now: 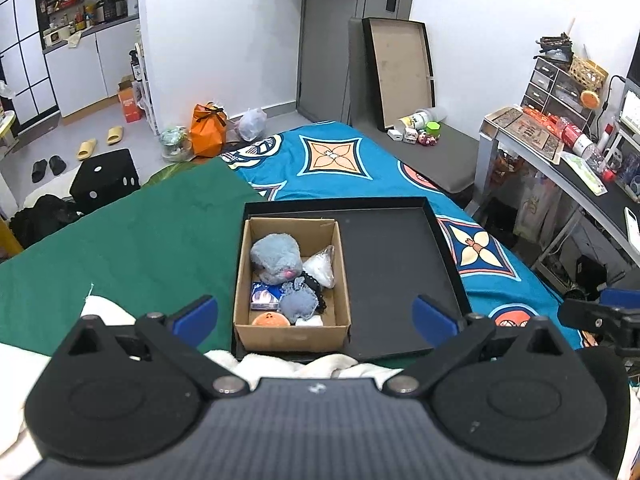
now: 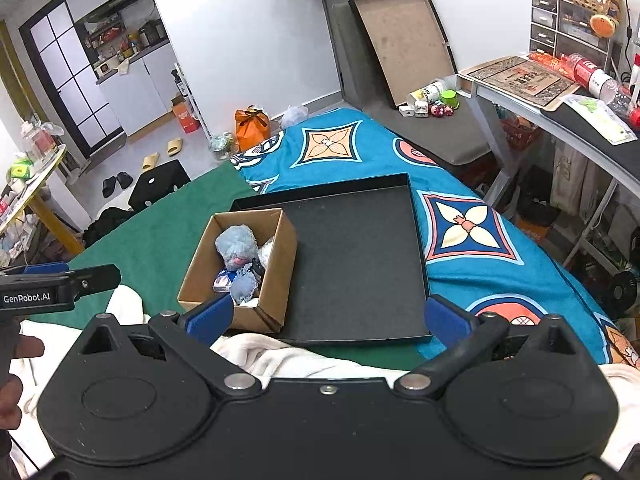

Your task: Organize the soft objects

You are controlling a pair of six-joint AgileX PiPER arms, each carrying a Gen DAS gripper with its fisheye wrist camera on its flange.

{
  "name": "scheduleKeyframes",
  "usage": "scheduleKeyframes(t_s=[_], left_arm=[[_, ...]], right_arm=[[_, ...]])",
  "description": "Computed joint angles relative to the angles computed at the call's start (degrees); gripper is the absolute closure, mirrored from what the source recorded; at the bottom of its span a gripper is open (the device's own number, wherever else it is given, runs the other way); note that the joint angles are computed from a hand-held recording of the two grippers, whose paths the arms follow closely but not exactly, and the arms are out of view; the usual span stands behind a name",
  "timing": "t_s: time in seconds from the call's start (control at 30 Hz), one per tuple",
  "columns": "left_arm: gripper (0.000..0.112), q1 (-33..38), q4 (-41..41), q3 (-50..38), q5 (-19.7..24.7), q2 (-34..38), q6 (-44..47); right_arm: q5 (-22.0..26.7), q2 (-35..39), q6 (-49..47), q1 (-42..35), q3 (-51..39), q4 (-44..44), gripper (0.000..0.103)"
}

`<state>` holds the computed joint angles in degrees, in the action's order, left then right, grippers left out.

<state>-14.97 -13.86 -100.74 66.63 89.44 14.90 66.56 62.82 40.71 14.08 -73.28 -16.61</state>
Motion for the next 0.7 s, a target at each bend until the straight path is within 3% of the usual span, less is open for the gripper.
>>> scheduleKeyframes(t_s=[0.07,0.7], left_arm=[[0.009,0.6,-1.0,-1.1,2.1,0.4,0.5],[0.009,0.6,-1.0,3.0,1.3,-1.6,1.4]], right_arm=[[0.2,-0.2,0.3,0.7,0.3,-0.5,0.0],[1.5,0.1,0.4,3.5,0.6,-1.9,0.0]])
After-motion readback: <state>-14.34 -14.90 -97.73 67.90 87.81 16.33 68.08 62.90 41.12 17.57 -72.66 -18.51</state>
